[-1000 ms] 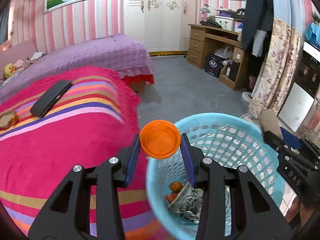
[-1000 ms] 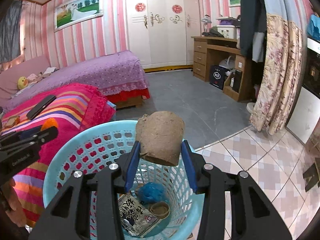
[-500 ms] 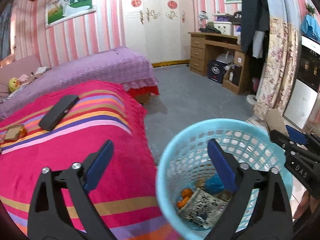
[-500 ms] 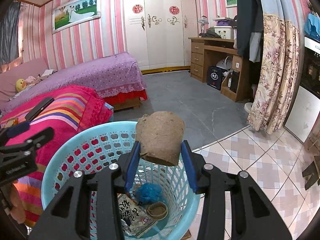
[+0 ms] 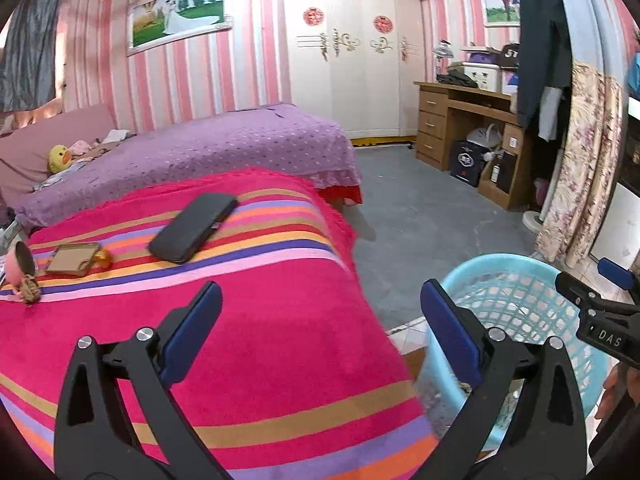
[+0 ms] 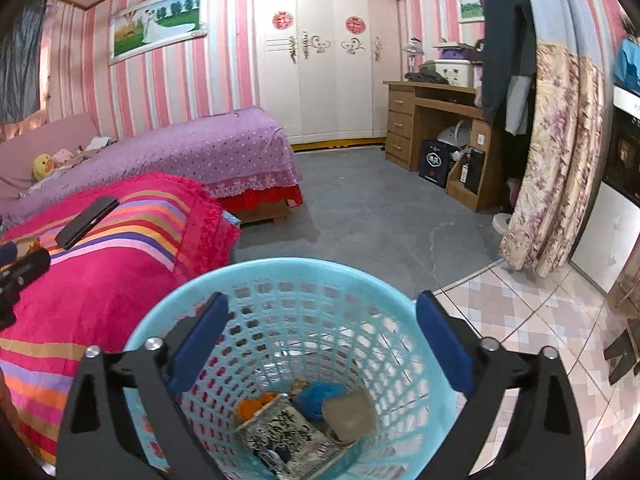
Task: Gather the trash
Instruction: 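Carry the lid and paper cup to the blue basket and release both, then move both open tools back over the bedspread toward the brown paper and orange peel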
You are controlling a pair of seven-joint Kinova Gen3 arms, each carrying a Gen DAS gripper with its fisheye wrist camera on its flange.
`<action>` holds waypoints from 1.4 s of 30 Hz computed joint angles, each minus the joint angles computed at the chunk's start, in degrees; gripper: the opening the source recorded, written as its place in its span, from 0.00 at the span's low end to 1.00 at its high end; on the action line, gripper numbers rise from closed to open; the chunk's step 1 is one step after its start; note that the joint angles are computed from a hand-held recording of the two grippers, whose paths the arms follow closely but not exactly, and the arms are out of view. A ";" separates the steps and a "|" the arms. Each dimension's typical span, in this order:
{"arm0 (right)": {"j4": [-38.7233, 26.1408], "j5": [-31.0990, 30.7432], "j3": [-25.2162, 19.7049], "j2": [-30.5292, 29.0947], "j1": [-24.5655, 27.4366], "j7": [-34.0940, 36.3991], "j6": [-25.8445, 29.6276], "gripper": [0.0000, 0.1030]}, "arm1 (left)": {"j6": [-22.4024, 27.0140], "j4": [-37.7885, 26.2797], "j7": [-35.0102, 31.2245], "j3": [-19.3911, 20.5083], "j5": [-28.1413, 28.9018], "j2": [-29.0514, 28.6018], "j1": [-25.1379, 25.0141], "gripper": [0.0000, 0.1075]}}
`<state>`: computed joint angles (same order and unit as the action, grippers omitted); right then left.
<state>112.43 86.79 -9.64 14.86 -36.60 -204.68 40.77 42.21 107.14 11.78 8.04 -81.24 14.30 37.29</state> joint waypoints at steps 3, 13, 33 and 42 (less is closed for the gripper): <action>-3.60 -2.72 -0.26 1.76 -1.70 3.85 1.80 0.92 | -0.36 1.99 -0.43 -0.55 0.06 -2.25 -1.54 0.89; -14.98 -6.14 1.79 7.41 -8.90 9.96 3.17 0.96 | -2.18 9.23 -3.58 -0.55 -0.45 -10.27 -11.47 0.90; -41.66 -25.61 7.31 22.65 -18.97 32.19 1.41 0.96 | -17.71 16.80 -11.95 -7.32 -0.66 -16.36 -37.07 0.90; -53.25 -35.54 8.85 28.85 -21.80 46.21 6.04 0.96 | -23.38 17.09 -16.76 -11.14 0.66 -14.27 -44.02 0.90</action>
